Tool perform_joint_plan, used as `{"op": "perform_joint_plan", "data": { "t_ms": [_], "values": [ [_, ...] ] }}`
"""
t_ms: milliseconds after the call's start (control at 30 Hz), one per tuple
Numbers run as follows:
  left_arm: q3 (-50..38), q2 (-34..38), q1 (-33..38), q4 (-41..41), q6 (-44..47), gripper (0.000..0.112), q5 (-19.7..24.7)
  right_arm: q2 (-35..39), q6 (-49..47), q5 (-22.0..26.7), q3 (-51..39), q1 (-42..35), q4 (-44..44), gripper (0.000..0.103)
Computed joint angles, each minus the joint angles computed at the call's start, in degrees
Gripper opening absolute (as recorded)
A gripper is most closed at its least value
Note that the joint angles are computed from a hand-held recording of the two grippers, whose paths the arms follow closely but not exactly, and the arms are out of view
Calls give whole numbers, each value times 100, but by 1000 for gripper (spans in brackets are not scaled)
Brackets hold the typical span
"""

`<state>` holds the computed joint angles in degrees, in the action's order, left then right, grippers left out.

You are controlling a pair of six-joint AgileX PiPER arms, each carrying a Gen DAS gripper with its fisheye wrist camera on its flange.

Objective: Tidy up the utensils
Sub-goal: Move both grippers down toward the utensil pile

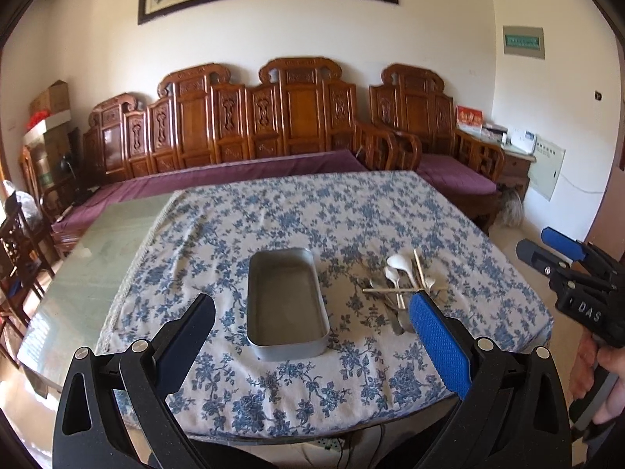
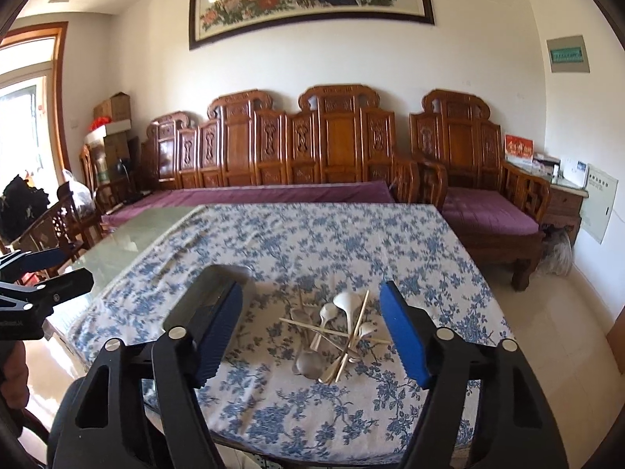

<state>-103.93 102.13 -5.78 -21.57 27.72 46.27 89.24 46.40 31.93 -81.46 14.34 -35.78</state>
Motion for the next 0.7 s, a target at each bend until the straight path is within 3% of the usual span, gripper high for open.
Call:
{"op": "perform_joint_plan", "data": {
  "t_ms": [367, 533, 700],
  "values": [
    [-1659, 1569, -382, 464, -495, 96, 646, 1315, -1765, -535, -688, -1056, 1769, 57],
    [-2683, 2369, -553, 696, -708, 96, 1162, 1996, -2682, -425, -1168, -1443, 2642, 45],
    [-3712, 3149, -697, 818, -908, 96, 1672, 2854, -3651, 8, -1877, -1739, 3666, 31]
  ]
}}
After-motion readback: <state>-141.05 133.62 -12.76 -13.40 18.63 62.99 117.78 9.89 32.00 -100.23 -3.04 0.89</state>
